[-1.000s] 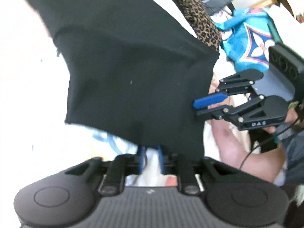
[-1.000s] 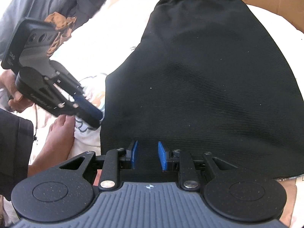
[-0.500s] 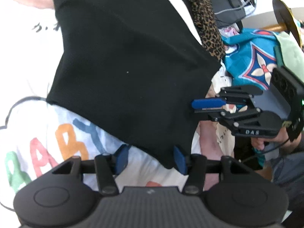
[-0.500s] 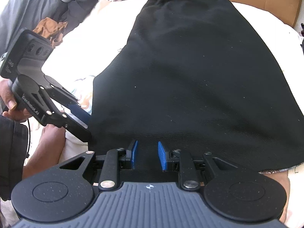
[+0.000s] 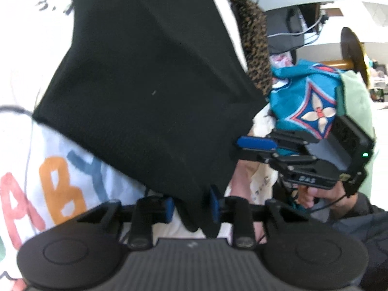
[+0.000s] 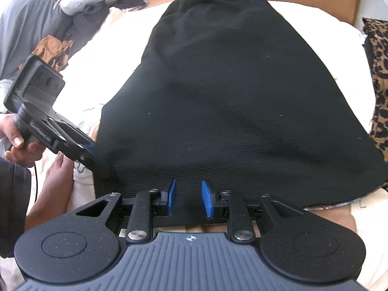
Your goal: Fold clothes
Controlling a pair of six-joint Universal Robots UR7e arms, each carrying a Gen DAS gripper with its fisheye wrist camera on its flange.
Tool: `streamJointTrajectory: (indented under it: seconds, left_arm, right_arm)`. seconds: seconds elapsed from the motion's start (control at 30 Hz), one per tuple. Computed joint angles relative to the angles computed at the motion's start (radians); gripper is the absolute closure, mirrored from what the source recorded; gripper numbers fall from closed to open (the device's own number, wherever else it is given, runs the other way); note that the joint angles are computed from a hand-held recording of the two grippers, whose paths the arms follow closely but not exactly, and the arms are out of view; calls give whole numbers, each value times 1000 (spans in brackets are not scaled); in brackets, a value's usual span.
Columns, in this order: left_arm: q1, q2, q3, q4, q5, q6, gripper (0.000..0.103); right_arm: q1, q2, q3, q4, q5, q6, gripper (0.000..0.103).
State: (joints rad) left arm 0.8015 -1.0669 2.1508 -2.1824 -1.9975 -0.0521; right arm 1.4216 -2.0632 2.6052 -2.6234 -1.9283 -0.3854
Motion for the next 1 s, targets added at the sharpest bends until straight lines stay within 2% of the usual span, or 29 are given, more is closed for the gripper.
streamJointTrajectory:
  seconds: [0.3,0.37,0.53,0.63,0.77,0.9,1.0]
  left_arm:
    - [-1,33,15,18,-37,-44,75]
    - [-10,27,35,22,-47,-28,85]
    - [-23,11,66,44,-60,-12,87]
    - [-27,-4,71,36,-44,-14,83]
    - [-19,-32,65,27,-16,-4,72]
    - [5,-30,89,-79,-34,-104,71]
    - [5,-21,96,-112,-32,-110,72]
  right_arm:
    - [-23,-16,6,-2,13,-12,73]
    - [-27,-19,5,-4,14,-18,73]
    - [-36,-17,-1,-15,14,-28,73]
    - [-39,-17,-5,-22,13,-32,73]
    - [-46,-26,-5,-23,14,-30,73]
    - [-53,-31,-1,-17,15,-26,73]
    - [-59,-42,-2,-5,13,-28,73]
